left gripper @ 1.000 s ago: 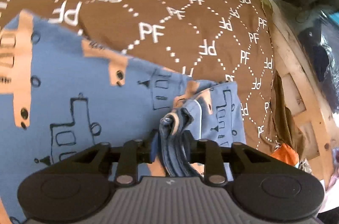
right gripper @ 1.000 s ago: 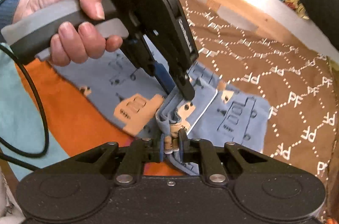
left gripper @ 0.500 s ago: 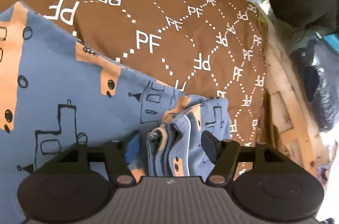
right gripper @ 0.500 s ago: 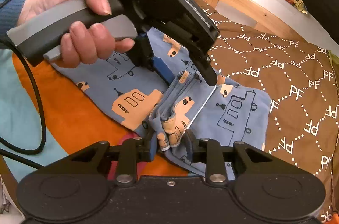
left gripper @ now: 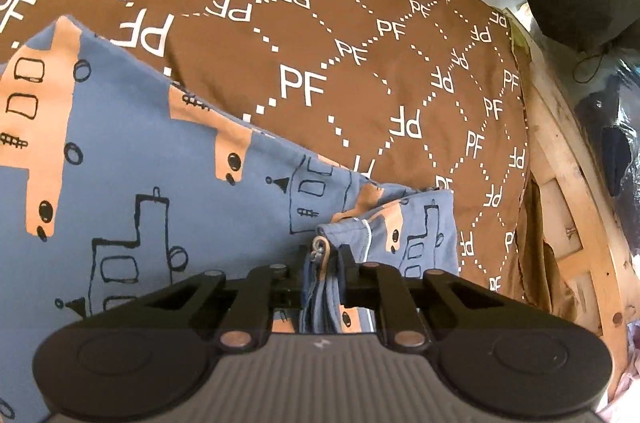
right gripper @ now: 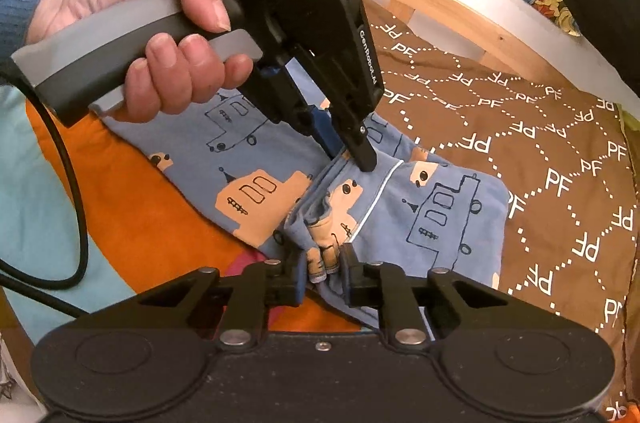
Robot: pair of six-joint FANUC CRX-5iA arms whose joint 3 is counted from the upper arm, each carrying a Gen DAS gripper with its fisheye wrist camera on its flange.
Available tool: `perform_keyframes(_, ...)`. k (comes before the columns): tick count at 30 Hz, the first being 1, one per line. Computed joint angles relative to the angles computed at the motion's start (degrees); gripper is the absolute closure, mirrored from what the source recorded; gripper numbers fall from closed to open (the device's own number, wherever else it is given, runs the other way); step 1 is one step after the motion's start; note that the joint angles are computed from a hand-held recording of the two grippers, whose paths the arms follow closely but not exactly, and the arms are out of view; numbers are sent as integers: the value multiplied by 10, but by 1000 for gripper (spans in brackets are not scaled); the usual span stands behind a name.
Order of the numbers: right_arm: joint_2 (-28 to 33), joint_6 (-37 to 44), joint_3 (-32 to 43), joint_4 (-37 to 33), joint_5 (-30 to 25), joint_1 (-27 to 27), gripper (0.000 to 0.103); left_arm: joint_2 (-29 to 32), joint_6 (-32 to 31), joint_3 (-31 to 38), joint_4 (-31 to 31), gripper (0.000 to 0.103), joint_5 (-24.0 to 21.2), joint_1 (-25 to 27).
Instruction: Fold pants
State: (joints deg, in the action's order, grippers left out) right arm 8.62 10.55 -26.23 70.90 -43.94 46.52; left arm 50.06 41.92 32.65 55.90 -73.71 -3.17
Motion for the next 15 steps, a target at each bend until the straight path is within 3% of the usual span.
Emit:
perform_keyframes(8, -10, -45, -9, 49, 27, -6, 88, -15, -23, -3, -9, 90, 5, 15)
perform_keyframes(15, 3, -42, 20, 37, 90, -15, 88, -5, -13, 36, -36, 90, -10, 41)
